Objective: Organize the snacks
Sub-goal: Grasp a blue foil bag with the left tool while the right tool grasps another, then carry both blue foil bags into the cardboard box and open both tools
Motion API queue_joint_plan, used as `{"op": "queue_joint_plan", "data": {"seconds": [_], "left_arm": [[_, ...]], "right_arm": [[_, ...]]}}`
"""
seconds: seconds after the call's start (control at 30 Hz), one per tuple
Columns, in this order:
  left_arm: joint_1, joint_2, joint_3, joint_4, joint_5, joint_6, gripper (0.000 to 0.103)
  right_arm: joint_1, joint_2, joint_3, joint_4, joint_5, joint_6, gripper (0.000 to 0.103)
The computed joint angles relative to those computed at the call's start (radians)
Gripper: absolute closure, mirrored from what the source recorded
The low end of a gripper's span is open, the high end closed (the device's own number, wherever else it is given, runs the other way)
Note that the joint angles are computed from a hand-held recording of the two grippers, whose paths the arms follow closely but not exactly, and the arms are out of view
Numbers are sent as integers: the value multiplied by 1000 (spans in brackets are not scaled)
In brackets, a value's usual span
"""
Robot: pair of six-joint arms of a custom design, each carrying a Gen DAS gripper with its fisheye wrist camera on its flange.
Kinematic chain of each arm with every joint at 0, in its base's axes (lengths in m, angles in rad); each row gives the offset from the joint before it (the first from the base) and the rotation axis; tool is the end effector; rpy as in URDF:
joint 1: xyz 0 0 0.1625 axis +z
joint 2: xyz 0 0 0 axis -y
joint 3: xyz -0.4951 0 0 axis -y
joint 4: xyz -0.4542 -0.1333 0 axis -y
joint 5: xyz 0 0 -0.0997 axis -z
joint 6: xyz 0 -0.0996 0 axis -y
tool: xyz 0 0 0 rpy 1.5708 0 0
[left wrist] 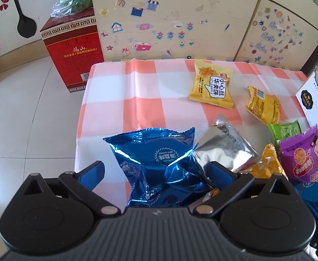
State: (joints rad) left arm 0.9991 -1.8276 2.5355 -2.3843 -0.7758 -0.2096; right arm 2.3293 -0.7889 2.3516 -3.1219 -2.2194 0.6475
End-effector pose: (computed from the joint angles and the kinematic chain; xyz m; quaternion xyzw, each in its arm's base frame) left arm -0.0044 -0.3846 0.2872 0.1457 0.9094 -0.1922 0.3389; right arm 0.3635 -0.2773 -0.0209 0.0544 -0.9463 0.2018 0.2466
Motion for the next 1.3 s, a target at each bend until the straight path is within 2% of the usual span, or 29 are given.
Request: {"op": "queue_joint_plan", "data": {"seconds": [0.17,0.3,0.4,0.63,0.8,1.1,1.3], "left_arm": [[7,-1,8,-35,-16,12,4],[9,-24,15,-56,-63,33,25],[-3,-39,25,-52,-60,42,39],[-28,-76,44,-61,-65,57,41],[-79,-100,68,-92,-12,83,41],[-125,-123,80,-108,26,86,41],[-171,-135,100,-122,60,107,41]], "right_arm": [[0,1,-2,-1,-1,-4,46],[2,6,-2,-17,-3,-23,48],[-1,10,1,-36,1,-37,50],[2,17,2,-88,-3,-78,51],[8,23,-2,-100,-13,-100,52],[31,31,-18,-104,-49,-164,52],[37,23,-20,-77,-76,-153,52]]}}
